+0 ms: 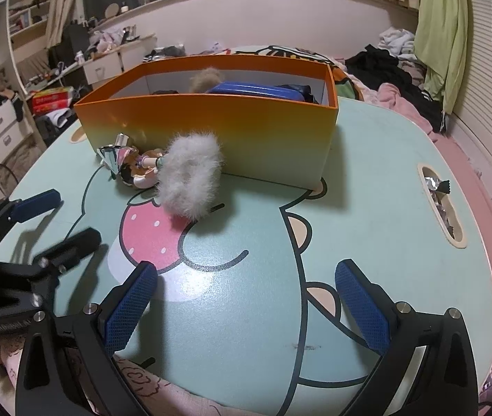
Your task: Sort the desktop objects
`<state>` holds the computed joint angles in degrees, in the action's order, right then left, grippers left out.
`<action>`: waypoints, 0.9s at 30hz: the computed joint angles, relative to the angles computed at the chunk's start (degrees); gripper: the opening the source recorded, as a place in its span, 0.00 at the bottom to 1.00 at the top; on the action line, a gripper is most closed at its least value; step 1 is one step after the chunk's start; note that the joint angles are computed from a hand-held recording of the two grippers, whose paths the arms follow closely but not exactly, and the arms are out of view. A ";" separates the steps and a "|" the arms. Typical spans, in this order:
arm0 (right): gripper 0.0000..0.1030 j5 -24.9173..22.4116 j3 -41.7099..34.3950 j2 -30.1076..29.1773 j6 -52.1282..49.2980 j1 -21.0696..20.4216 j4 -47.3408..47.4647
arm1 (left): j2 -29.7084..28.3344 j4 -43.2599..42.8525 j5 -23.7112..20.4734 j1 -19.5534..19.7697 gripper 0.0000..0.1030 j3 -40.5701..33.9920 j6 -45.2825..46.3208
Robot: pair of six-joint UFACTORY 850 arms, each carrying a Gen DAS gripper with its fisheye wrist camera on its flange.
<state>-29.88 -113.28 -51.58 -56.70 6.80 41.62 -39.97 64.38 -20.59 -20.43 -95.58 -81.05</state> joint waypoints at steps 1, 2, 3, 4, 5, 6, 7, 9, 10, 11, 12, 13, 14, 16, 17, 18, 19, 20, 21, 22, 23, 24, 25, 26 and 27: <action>1.00 0.00 0.00 0.00 0.00 0.00 0.00 | 0.34 1.14 1.11 0.21 0.71 0.34 -1.05; 1.00 -0.02 -0.01 0.00 -0.02 0.00 0.08 | 0.34 0.71 1.59 0.34 0.70 0.10 -0.60; 1.00 -0.02 -0.01 0.00 -0.02 0.00 0.08 | 0.26 -0.80 2.35 0.57 0.65 -0.44 0.86; 1.00 0.01 0.00 -0.01 -0.02 0.00 0.01 | 0.14 -1.55 3.01 0.76 0.63 -1.02 1.27; 1.00 0.01 0.01 0.00 -0.03 -0.01 0.03 | -0.06 -1.85 3.52 0.90 0.58 -1.68 1.19; 1.00 -0.04 0.01 0.00 -0.10 -0.03 0.15 | -0.38 -3.79 4.03 1.10 0.56 -2.65 2.99; 1.00 -0.10 0.01 0.00 -0.19 -0.07 0.27 | -1.39 -7.89 4.37 1.36 0.53 -4.80 7.18; 1.00 0.05 0.25 0.13 -0.19 0.01 0.30 | -3.33 -14.47 3.40 1.65 0.51 -8.51 13.44; 1.00 0.07 0.28 0.15 -0.21 0.01 0.28 | -4.67 -19.89 2.92 2.00 0.51 -10.99 18.12; 1.00 0.07 0.28 0.15 -0.21 0.01 0.28 | -5.31 -23.62 3.17 2.29 0.51 -12.13 21.46; 1.00 0.04 0.29 0.15 -0.27 -0.01 0.40 | -6.00 -27.72 3.15 2.56 0.50 -13.32 25.43; 1.00 0.06 0.33 0.16 -0.29 0.01 0.45 | -7.16 -32.39 2.13 2.80 0.42 -15.12 30.02; 1.00 0.04 0.38 0.22 -0.33 0.00 0.52 | -7.77 -34.66 1.13 2.90 0.37 -16.04 32.23; 1.00 0.20 0.64 0.40 -0.37 0.07 0.53 | -6.56 -36.74 3.63 3.16 0.36 -13.82 34.33; 1.00 0.20 0.66 0.42 -0.36 0.08 0.49 | -5.76 -36.87 4.75 3.20 0.36 -12.46 34.72; 1.00 0.18 0.68 0.43 -0.44 0.07 0.63 | -4.92 -36.75 5.73 3.17 0.31 -11.02 35.20; 1.00 0.18 0.70 0.44 -0.50 0.07 0.69 | -3.62 -36.18 6.83 3.06 0.30 -8.79 35.81; 1.00 0.13 0.72 0.46 -0.59 0.06 0.84 | -2.42 -35.65 7.68 2.98 0.30 -6.71 36.42; 1.00 0.14 0.75 0.48 -0.59 0.06 0.87 | -1.18 -35.15 8.54 2.92 0.30 -4.58 36.89; 1.00 0.12 0.81 0.52 -0.70 0.05 1.01 | 0.23 -34.34 9.44 2.84 0.30 -2.18 37.14; 1.00 0.10 0.80 0.52 -0.70 0.07 1.05 | 1.11 -34.12 9.93 2.82 0.30 -0.65 37.51; 1.00 0.09 0.79 0.53 -0.68 0.08 1.05 | 1.79 -35.24 10.20 2.85 0.30 0.54 39.18; 1.00 0.05 0.77 0.51 -0.75 0.06 1.17 | 2.19 -36.23 9.99 2.85 0.30 1.30 40.57; 1.00 -0.05 0.76 0.50 -0.96 0.01 1.55 | 2.20 -35.88 9.77 2.88 0.30 1.38 40.35; 1.00 -0.59 0.73 0.47 -1.84 -0.24 3.14 | 2.03 -34.81 9.50 2.83 0.30 1.19 39.25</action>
<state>-30.47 -112.55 -51.12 -58.54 6.56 44.76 -37.94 29.57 -11.09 -17.60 -94.39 -41.80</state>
